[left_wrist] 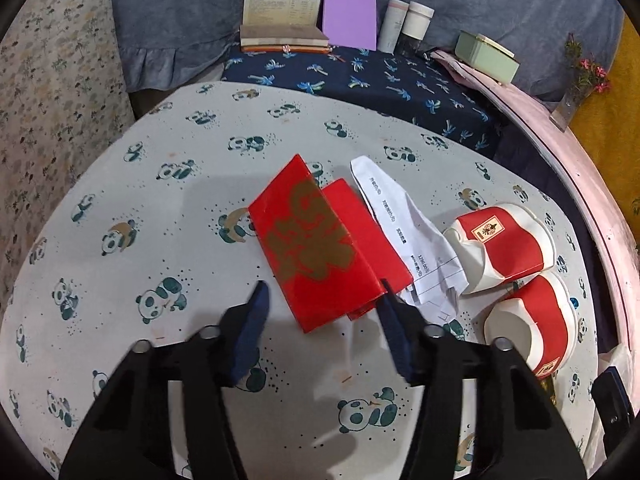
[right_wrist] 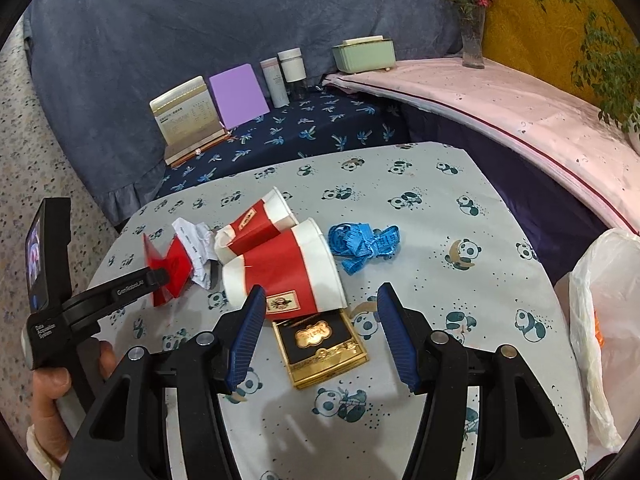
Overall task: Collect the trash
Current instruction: 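Grasp the red envelope with the left tool while the right tool grasps the blue ribbon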
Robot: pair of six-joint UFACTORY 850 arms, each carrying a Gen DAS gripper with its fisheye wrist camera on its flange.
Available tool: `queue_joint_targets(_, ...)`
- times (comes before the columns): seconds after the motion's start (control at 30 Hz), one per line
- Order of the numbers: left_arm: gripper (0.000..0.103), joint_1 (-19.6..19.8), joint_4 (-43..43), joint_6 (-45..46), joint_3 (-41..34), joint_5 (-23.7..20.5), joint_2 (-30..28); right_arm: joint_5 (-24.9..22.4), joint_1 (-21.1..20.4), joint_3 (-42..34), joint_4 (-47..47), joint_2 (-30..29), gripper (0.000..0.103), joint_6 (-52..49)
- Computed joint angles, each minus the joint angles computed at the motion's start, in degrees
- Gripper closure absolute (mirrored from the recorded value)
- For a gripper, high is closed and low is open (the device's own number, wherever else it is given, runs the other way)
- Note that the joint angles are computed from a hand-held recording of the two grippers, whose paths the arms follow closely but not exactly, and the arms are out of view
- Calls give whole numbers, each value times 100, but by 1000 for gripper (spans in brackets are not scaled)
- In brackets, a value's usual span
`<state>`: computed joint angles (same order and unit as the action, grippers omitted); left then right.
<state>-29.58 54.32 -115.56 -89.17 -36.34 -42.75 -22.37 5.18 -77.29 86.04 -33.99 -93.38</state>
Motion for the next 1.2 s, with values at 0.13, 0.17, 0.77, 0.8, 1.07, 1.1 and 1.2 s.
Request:
queue_joint_targets(0.13,92,-20,131,-119,171,157,101,44,-33,-70,-18,-66,47,68)
queue_joint_targets(0.17,98,-39,211,-199,234,168,149,51,-41,-79,-5,-72,47,64)
queue_joint_targets(0.77,102,-521,1545,-1351,576,82,762,25,-206,-542,-94,-272,47,444)
queue_joint_targets(0.8,102,-532,1567,-1332,513,108,727,-6,-211,-680,-311,-370,47,707)
queue_joint_targets(1.07,102,-484,1595,-1038,-63,449,317,-200,-146,-1676,-1449,-1145,51,2077)
queue_joint_targets(1.1,102,-475,1602,-1024,-91,481,285,-222,-130,-1806,-1620,-1254,51,2275)
queue_joint_targets(1.2,102,-462,1528,-877,-228,509,173,-414,-119,-2105,-1954,-1517,58,2688)
